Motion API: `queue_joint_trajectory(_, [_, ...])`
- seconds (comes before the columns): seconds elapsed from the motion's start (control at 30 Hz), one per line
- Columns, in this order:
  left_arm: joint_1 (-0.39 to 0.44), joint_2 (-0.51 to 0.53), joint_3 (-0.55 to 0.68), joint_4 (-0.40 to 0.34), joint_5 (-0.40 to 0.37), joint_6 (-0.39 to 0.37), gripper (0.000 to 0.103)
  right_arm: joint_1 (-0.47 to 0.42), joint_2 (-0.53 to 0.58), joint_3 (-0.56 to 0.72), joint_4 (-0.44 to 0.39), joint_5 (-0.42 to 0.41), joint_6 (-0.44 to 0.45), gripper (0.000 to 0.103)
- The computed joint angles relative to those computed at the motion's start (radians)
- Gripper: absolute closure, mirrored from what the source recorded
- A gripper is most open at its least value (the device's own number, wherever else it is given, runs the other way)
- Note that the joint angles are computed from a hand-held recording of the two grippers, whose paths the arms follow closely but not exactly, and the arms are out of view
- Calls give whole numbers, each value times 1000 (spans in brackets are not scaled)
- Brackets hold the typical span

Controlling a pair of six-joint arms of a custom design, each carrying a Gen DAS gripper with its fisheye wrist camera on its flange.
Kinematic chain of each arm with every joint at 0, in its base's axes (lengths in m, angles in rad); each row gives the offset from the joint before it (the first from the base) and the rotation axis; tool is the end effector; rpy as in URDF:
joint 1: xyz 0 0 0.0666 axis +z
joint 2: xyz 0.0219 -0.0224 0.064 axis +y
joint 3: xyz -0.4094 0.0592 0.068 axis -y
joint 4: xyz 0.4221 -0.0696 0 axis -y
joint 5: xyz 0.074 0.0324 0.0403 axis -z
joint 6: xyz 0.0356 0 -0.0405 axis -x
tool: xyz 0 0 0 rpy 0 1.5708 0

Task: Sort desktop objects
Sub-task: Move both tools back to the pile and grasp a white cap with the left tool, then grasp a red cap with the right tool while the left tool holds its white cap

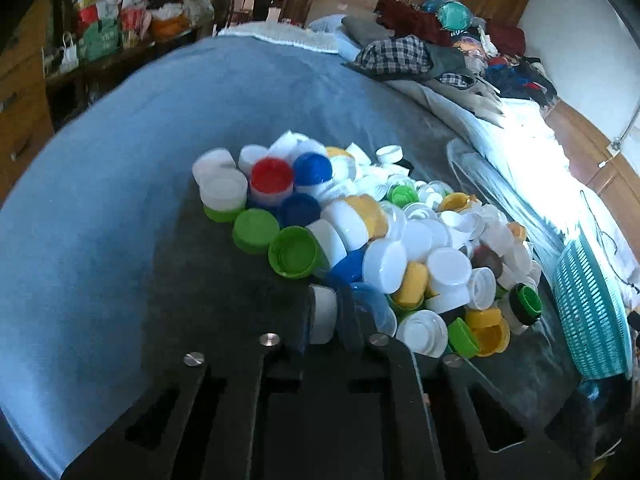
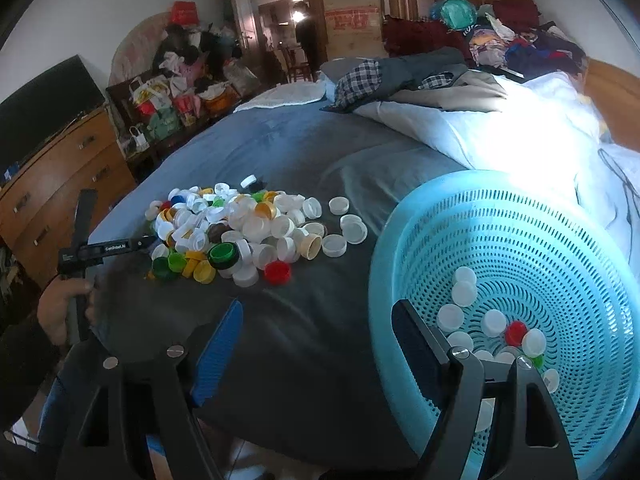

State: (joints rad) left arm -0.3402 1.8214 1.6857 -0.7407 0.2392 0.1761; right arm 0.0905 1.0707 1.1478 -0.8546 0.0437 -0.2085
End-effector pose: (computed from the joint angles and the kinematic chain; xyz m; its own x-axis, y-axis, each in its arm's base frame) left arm 0.6351 -0.2342 0.3697 -0.7950 0.1009 -0.5981 0.3330 0.8968 -0.2914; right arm 0.3827 0.0328 0.4780 -0.6958 0.1445 -0.7036 0.0866 0.9893 0.1175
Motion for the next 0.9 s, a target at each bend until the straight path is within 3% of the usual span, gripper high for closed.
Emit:
queue_joint_trajectory(0.2, [16,-65,-56,46,2,11,94,25,65,25,48,-43,10,29])
queue_joint_trajectory(0.3, [26,-73,-64,48,18,25,94,41,113,38,69,-90,9,52])
queue_joint_trajectory(0.33, [28,-74,-65,50,19,24,94,47,128,43,76,-102,15,55])
queue_joint_trajectory(0.5, [39,-76,-75,64,34,48,94,87,198,79,123,-128,40,55])
queue_joint_trajectory(0.57, [44,-72,-76,65,38,65,94,87,235,101,124,-181,41,55])
queue_joint_trajectory(0.73, [47,-78,-92,66,54,77,94,91,283,106,114,-8,55,54])
queue_joint_trajectory(0.9, [40,-88,-102,74,57,57,94,56,324,101,88,-18,69,54])
